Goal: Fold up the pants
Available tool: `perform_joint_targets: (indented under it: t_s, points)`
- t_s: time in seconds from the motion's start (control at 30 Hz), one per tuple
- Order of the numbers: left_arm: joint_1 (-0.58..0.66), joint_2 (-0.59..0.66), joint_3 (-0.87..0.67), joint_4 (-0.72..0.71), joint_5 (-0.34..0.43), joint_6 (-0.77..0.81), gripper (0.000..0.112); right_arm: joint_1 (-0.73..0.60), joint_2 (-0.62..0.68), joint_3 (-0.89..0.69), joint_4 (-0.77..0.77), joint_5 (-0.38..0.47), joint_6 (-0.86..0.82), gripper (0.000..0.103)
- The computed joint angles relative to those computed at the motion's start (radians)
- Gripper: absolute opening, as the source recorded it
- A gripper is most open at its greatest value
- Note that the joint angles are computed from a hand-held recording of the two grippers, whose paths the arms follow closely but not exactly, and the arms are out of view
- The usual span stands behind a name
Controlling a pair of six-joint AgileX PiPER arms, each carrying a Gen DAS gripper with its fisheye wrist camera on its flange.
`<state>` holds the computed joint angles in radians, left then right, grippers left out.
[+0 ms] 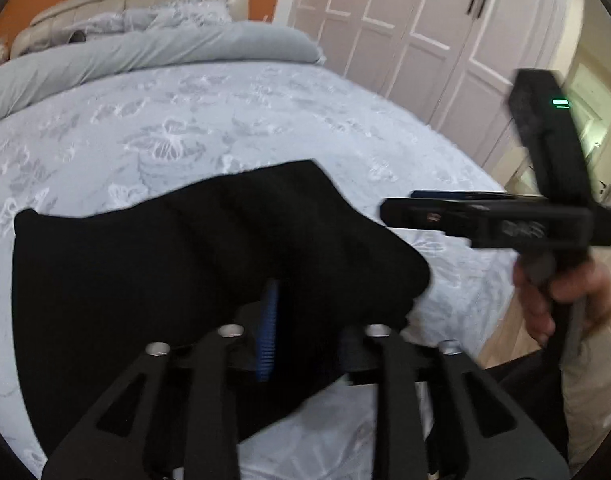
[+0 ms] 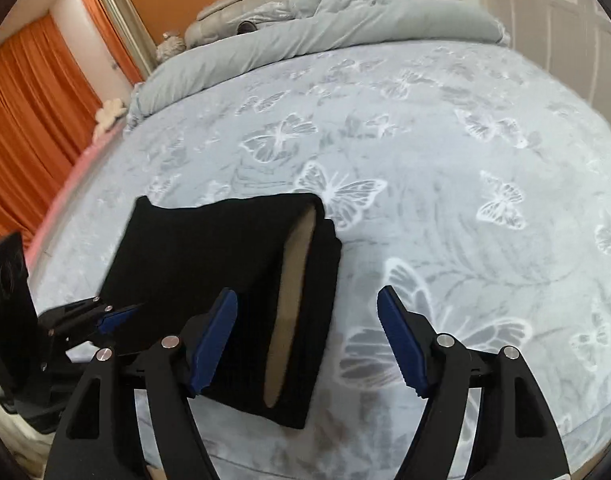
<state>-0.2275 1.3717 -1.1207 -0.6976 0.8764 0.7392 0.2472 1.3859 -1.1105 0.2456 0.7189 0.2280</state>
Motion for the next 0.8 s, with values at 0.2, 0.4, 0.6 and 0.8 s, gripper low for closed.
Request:
perform_joint_targets:
  t_s: [0.2, 0.4, 0.6, 0.8]
  points:
    - [0.113, -0.055, 0.011, -0.076, 0.04, 0.06, 0.042, 0.0, 0.149, -0.12, 0.18, 0.064, -0.108, 0.063]
    - [0.225, -0.049, -0.029, -0.175, 0.167, 0.158, 0.043, -0.034, 0.141, -0.141, 0.239, 0.081, -0.117, 0.063]
    - [0.105, -0.136, 0.064, -0.096, 0.102, 0.189, 0.064, -0.122, 0.095, -0.086, 0.352, 0.087, -0.217, 0.064]
    - [0.077, -0.125, 0.065, -0.039, 0.018, 0.11, 0.064, 0.002, 0.241, -0.187, 0.213, 0.102, -0.154, 0.02]
